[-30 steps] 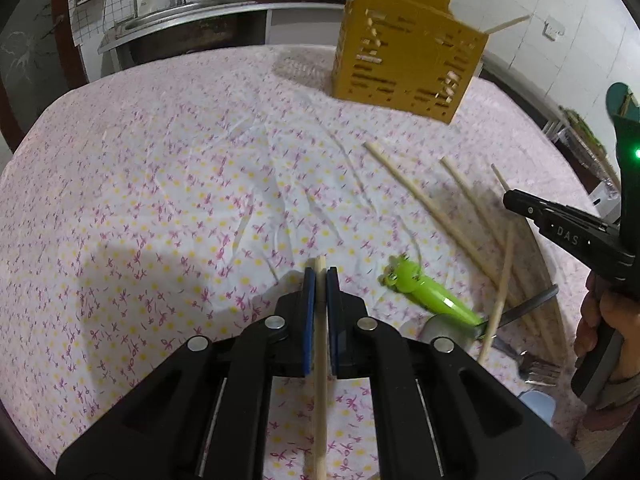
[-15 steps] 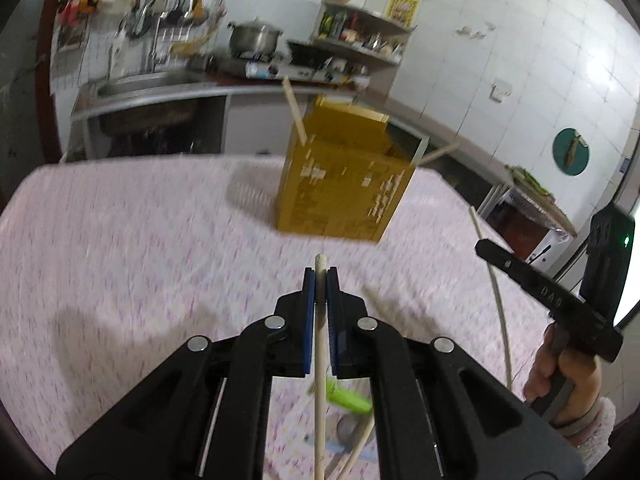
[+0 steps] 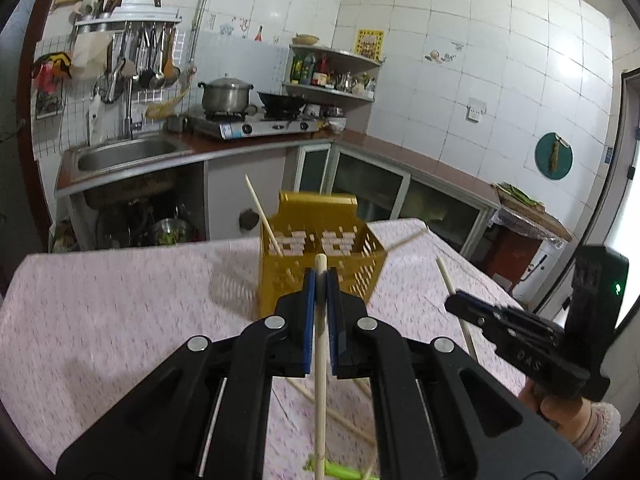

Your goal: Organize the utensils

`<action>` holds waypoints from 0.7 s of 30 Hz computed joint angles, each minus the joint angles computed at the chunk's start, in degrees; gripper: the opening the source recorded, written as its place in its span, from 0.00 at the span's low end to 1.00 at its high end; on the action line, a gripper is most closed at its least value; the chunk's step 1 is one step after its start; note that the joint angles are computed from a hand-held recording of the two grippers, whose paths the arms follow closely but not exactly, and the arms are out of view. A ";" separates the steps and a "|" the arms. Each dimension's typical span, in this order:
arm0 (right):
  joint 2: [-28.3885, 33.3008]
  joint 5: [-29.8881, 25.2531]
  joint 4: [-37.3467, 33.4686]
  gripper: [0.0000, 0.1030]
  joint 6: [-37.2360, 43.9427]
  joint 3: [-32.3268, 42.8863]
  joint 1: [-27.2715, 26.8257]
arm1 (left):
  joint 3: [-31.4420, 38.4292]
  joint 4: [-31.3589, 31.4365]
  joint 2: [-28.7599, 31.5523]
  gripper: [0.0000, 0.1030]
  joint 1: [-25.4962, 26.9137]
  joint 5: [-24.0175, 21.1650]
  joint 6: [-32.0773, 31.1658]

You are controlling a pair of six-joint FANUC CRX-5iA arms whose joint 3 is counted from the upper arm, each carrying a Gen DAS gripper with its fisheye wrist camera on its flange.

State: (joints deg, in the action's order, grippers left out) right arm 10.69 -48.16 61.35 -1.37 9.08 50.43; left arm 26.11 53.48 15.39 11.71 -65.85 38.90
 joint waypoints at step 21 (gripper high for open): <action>7.93 3.31 35.77 0.06 -21.06 7.20 -11.27 | 6.80 22.03 8.38 0.04 -8.66 18.10 -13.70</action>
State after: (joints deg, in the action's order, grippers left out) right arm 18.62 -44.85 97.12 -22.43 16.29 39.15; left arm 32.91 75.51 23.77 3.05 -47.75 25.20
